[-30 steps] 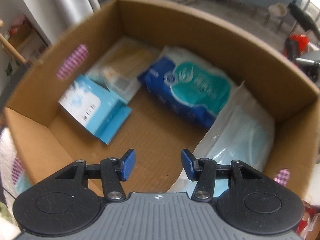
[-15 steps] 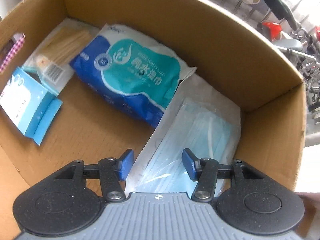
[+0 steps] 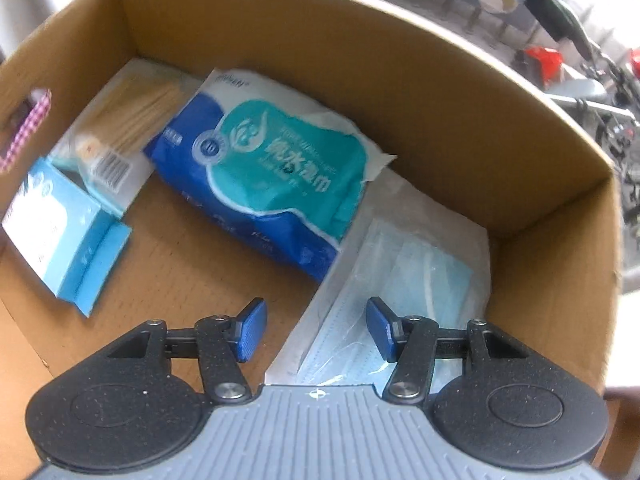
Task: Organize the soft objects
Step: 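Move both grippers to the folded teal towel on the checked cloth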
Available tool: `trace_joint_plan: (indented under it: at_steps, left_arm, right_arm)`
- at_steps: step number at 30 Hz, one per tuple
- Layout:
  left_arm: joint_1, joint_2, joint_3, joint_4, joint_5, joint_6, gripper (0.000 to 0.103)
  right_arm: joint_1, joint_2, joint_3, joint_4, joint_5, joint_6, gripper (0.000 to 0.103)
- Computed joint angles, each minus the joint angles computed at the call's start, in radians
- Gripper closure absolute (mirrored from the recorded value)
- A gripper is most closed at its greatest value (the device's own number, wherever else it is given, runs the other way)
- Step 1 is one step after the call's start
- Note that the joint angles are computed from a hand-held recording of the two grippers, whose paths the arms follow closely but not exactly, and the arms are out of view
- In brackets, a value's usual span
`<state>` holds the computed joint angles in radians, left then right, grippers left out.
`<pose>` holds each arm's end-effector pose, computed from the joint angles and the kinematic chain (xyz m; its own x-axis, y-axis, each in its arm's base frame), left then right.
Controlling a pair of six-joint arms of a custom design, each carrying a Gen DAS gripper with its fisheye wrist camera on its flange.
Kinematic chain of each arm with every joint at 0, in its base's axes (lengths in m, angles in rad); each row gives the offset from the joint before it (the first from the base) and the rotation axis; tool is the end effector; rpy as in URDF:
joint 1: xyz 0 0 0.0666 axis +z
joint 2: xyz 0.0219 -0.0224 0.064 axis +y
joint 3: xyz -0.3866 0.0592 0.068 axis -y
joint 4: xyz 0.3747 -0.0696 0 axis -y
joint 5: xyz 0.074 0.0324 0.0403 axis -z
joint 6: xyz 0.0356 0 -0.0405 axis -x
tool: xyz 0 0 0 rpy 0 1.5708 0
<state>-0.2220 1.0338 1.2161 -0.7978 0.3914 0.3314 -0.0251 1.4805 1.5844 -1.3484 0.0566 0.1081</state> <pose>0.3268 -0.0881 0.5036 -0.6976 -0.1509 -0.7004 0.2965 0.8291 -0.4739 0.4622 -0.0140 0.4568 -0.9461 -0.0840 -0.3129 -0.0592 0.9944 -0.0879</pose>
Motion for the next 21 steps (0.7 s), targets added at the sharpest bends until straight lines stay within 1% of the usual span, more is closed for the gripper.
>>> trace_joint_plan:
  at_steps: [3,7,9,11,13,16,20,21]
  left_arm:
    - [0.014,-0.005,-0.003,-0.013,0.002,-0.001,0.001]
    - [0.027,-0.026,-0.009,-0.033,-0.006,-0.014,0.001]
    - [0.034,-0.033,-0.008,-0.068,0.018,-0.038,0.001]
    - [0.038,-0.032,-0.003,-0.113,0.05,-0.062,0.001]
    - [0.034,-0.038,-0.008,-0.15,0.057,-0.085,0.001]
    - [0.023,-0.048,-0.019,-0.18,0.059,-0.104,0.001]
    - [0.014,-0.065,-0.036,-0.212,0.087,-0.119,0.001]
    - [0.012,-0.07,-0.039,-0.222,0.093,-0.125,0.001]
  right_arm:
    - [-0.021,-0.024,0.027,-0.021,-0.065,-0.022,0.045]
    - [-0.015,-0.12,0.035,-0.011,-0.142,-0.064,0.041]
    - [-0.016,-0.183,0.026,0.003,-0.194,-0.084,0.04]
    - [-0.023,-0.226,0.029,0.013,-0.247,-0.098,0.037]
    - [-0.022,-0.291,0.008,0.026,-0.287,-0.115,0.032]
    - [-0.01,-0.374,-0.03,0.053,-0.314,-0.158,0.028]
    - [-0.003,-0.469,-0.089,0.074,-0.357,-0.226,0.028]
    - [0.003,-0.493,-0.106,0.082,-0.354,-0.247,0.028]
